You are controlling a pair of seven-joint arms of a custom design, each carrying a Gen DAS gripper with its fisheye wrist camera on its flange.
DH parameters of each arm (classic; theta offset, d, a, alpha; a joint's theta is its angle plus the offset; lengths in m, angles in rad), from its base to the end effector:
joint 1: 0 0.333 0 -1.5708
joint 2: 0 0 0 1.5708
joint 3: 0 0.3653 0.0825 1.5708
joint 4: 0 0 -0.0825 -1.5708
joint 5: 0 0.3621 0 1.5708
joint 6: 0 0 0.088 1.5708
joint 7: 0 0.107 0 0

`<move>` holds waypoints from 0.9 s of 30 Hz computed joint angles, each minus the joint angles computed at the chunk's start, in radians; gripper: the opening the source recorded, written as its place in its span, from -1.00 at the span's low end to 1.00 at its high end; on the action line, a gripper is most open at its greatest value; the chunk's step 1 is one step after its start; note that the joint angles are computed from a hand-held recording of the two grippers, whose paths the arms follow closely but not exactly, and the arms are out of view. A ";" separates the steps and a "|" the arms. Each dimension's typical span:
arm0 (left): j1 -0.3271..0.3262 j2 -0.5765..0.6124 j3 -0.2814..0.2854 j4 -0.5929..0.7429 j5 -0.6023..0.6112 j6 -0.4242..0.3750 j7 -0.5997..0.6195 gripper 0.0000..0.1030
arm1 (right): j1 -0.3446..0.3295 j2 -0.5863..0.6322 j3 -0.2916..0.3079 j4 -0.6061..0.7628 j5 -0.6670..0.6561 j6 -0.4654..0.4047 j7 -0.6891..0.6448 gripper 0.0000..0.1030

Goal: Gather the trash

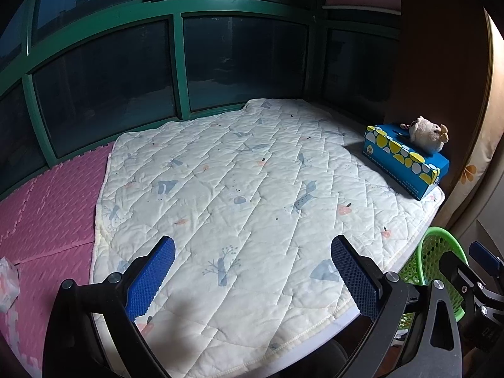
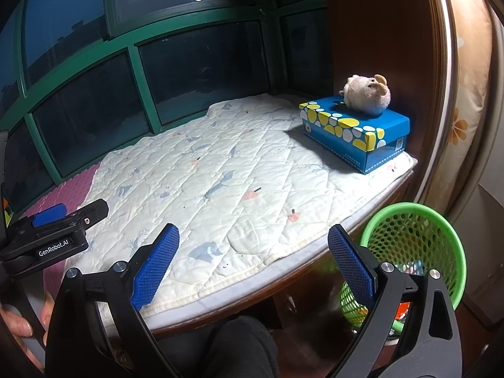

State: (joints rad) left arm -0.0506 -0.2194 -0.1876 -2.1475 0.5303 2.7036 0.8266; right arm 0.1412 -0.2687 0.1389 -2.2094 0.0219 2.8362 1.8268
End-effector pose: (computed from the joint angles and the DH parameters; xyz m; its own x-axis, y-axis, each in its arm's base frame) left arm 0.4857 -0.1462 0.6361 0.0963 -0.9953 0.0071 -0.6494 -0.0682 -0.7574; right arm 0.4680 0.1432 0.6535 0.1032 -0.9780 -0.1814 -0.6485 0.0722 -0.7578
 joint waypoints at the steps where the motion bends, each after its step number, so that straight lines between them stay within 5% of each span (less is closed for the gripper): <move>1: 0.000 0.000 0.000 -0.001 0.001 -0.001 0.000 0.86 | 0.001 -0.001 0.000 -0.002 0.000 0.001 0.000 0.84; 27: -0.001 0.009 -0.011 0.009 0.047 -0.040 -0.026 0.86 | -0.019 -0.009 0.006 -0.009 -0.020 -0.005 0.022 0.86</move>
